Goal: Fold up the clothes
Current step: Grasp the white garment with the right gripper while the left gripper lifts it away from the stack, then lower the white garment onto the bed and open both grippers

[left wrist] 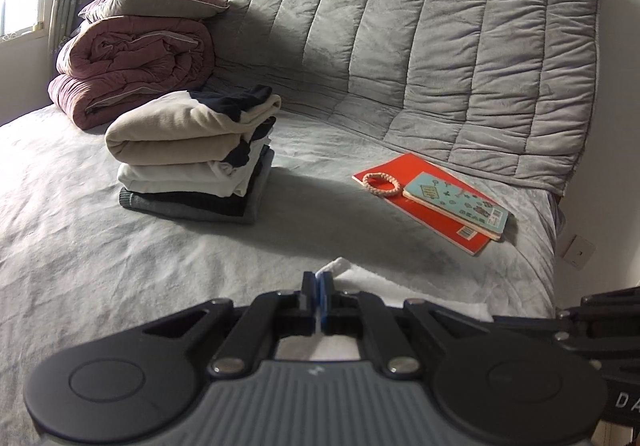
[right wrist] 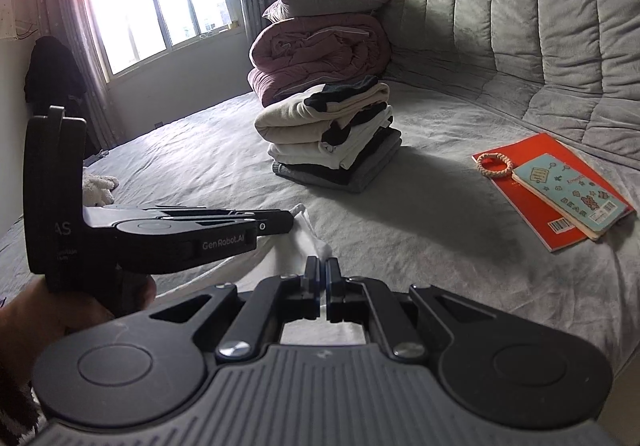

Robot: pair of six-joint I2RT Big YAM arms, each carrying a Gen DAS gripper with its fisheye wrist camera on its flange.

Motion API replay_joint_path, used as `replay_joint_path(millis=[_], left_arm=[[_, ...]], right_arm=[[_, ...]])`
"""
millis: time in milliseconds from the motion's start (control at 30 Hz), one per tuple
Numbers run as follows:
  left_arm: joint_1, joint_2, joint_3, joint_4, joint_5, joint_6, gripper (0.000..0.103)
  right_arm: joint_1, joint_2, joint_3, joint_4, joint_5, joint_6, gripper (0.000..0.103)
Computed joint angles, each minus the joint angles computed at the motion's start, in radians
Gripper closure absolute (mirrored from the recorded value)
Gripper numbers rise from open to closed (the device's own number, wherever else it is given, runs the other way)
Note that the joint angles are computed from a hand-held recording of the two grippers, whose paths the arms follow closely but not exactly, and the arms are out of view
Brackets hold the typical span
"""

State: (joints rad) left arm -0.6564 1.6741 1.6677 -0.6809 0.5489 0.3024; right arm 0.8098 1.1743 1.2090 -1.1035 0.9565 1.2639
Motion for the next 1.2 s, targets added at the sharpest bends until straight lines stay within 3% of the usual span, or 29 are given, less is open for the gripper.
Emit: replay_joint_path(millis=[233,633,800,867,1200], left_arm=[[-0.043,-0.044,-0.110,0.027,-0.064,0.044,0.102],[-0.089,-0.032,-0.200,0.113,-0.194,0.025,0.100],[-0.068,-0.048,-0.204,0.109,-0.186,0.001,0.070],[-0.055,-0.059,-0.209,0.115,-0.189,-0.007,0.069],[0.038,-0.121,-0.244,0.103,-0.222,-0.024,0.054]], right_arm=[[0.040,-0.028,-0.069,-0.049,-0.046,0.109,0.100],[-0.002,0.000,-0.115,-0.051,-0.174,0.113,0.098],[-0.006,0.011,-0.100,-0.083,-0.154,0.110,0.080],[-0.006,0.005,-0.099,-0.072,-0.143,0.103,0.066],[-0.006,0.028,-0.066,-0.031,-0.129,0.044,0.062]])
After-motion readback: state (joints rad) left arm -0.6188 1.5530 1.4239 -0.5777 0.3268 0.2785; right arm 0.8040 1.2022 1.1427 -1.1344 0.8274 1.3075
